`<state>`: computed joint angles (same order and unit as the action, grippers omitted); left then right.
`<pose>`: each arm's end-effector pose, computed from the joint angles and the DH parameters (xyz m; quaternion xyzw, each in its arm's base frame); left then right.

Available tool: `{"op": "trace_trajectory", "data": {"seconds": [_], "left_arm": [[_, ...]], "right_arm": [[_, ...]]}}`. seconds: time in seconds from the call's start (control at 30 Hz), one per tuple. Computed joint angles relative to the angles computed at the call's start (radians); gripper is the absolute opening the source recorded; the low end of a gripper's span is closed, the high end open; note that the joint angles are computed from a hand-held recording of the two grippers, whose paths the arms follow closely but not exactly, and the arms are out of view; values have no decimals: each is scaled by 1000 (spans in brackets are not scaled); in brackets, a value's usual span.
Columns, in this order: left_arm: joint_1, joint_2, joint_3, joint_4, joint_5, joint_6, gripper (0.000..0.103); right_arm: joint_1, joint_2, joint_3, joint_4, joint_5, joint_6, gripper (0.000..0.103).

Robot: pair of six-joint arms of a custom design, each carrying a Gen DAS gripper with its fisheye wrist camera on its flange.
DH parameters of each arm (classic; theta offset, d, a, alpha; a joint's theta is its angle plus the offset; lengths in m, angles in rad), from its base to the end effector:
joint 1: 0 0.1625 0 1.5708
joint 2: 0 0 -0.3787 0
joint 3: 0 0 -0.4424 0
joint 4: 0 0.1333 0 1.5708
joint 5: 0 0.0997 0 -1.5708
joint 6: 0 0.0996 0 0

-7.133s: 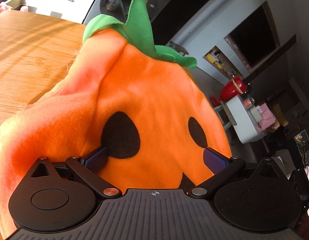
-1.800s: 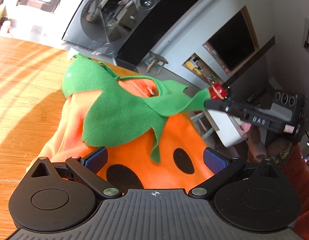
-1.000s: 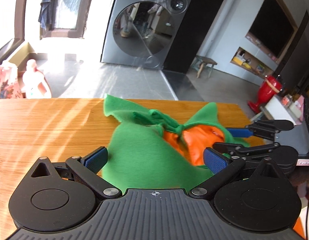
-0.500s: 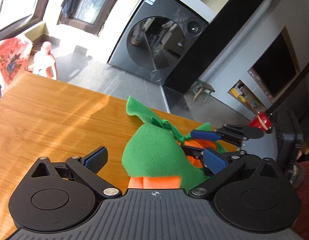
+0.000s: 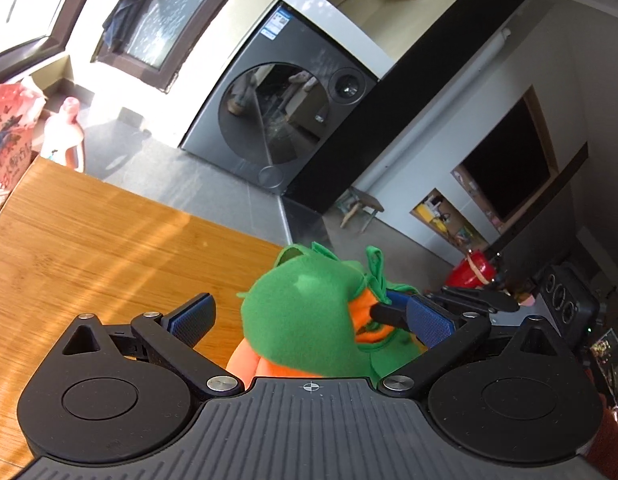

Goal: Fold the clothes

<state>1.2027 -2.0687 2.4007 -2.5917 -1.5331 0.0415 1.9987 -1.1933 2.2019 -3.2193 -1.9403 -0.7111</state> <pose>-0.0080 -0.4016 0.3376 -0.1852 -0.9227 0.3360 0.0374 0.3005 -0.4244 0.1253 0.4545 -0.8170 0.2815 0.2163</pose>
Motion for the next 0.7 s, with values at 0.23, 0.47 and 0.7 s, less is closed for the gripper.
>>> {"op": "trace_trajectory", "data": {"seconds": [0.23, 0.47, 0.7], "left_arm": [[-58, -137, 81, 62, -146, -1, 103], [-70, -205, 147, 215, -257, 25, 103], [-28, -129, 160, 242, -154, -9, 103]], "right_arm": [[84, -106, 152, 52, -54, 39, 19], [71, -97, 236, 33, -62, 131, 22], [90, -273, 293, 81, -41, 148, 32]]}}
